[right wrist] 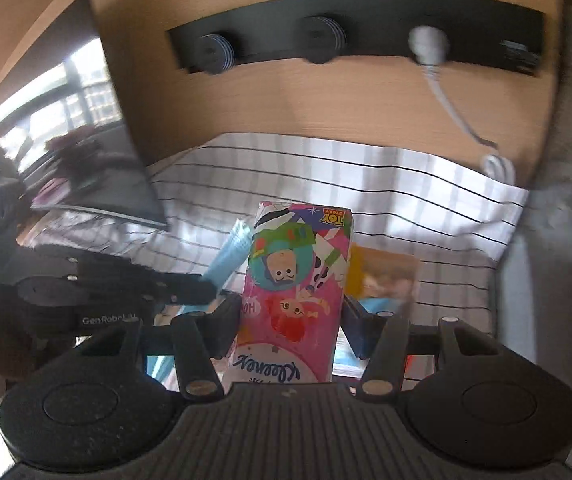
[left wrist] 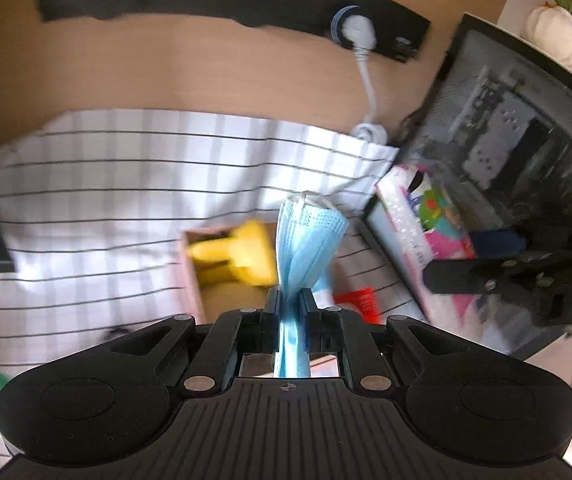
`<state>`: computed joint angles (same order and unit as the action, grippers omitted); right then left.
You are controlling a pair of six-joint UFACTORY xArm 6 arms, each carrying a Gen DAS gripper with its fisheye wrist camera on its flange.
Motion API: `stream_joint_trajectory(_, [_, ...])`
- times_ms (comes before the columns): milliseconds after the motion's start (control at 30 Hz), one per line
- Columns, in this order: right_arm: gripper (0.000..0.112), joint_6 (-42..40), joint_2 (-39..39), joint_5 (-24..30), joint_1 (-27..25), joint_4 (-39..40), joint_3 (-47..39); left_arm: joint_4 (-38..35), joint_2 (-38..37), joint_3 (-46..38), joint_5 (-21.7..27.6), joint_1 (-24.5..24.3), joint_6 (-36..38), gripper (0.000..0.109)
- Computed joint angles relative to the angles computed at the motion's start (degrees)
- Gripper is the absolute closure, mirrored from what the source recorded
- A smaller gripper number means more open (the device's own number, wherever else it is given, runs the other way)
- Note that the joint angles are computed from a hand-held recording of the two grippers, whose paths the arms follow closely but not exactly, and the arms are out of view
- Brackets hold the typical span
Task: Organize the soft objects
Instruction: 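Carry the blue mask and pink tissue pack toward the pink box with both grippers, then lower the mask and tissue pack into the pink box and open both grippers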
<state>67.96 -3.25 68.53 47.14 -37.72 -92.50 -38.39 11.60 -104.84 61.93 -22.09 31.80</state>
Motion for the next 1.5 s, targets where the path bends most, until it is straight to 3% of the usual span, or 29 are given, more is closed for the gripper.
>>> stream_joint_trajectory(133, [0.059, 3.92, -4.56, -1.63, -1.06, -2.89, 6.7, -7.63, 1.77, 0.52, -3.29, -1.54, -3.76, 0.097])
stream_joint_trajectory(200, [0.059, 5.73, -6.08, -2.81, -1.59, -4.71, 9.49, -10.61, 1.53, 2.73, -9.8, -3.06, -2.26, 0.097])
stream_joint_trajectory(267, [0.059, 7.53, -7.15, -3.84, -1.82, -7.95, 12.06, -15.18, 0.84, 5.89, -19.67, -5.25, 3.42, 0.097])
stream_joint_trajectory(333, [0.059, 8.95, -7.36, -4.49, -2.11, -10.91, 13.43, -21.68, 1.39, 6.7, -26.18, -6.75, 8.8, 0.096])
stream_joint_trajectory(467, [0.059, 13.42, -7.78, -7.56, -4.27, -15.74, 16.98, -32.51, 5.42, 4.6, -33.01, -8.43, 14.87, 0.096])
stream_joint_trajectory(567, [0.059, 15.0, -7.35, -12.02, -7.36, -15.92, 19.08, -31.63, 7.05, 6.17, -36.44, -9.23, 12.18, 0.096])
stream_joint_trajectory(733, [0.059, 13.78, -5.41, -16.32, -10.6, -13.49, 21.26, -24.7, 8.64, 8.63, -34.42, -8.92, 8.06, 0.095])
stream_joint_trajectory(867, [0.059, 13.91, -5.71, -22.04, -13.17, -10.18, 24.14, -11.15, 11.39, 5.24, -23.02, -6.94, -2.83, 0.088])
stream_joint_trajectory(967, [0.059, 13.81, -6.04, -28.22, -14.32, -10.04, 25.16, -2.82, 11.08, 6.96, -25.02, -7.82, -4.84, 0.075])
stream_joint_trajectory(1100, [0.059, 10.22, -3.73, -37.93, -17.25, -3.74, 24.35, -6.4, 9.14, 10.26, -24.7, -7.25, 2.54, 0.077])
stream_joint_trajectory(1200, [0.059, 8.71, -1.13, -45.2, -20.02, 2.74, 24.64, -5.19, 8.08, 11.88, -24.38, -6.81, 3.18, 0.079])
stream_joint_trajectory(1400, [0.061, 6.9, 4.04, -40.65, -20.81, 7.73, 21.97, -5.11, 4.36, 14.68, -24.05, -5.91, 2.5, 0.081])
stream_joint_trajectory(1500, [0.061, 7.25, 4.04, -40.71, -20.67, 7.51, 23.6, -9.51, 1.64, 16.88, -24.99, -4.77, 3.53, 0.081])
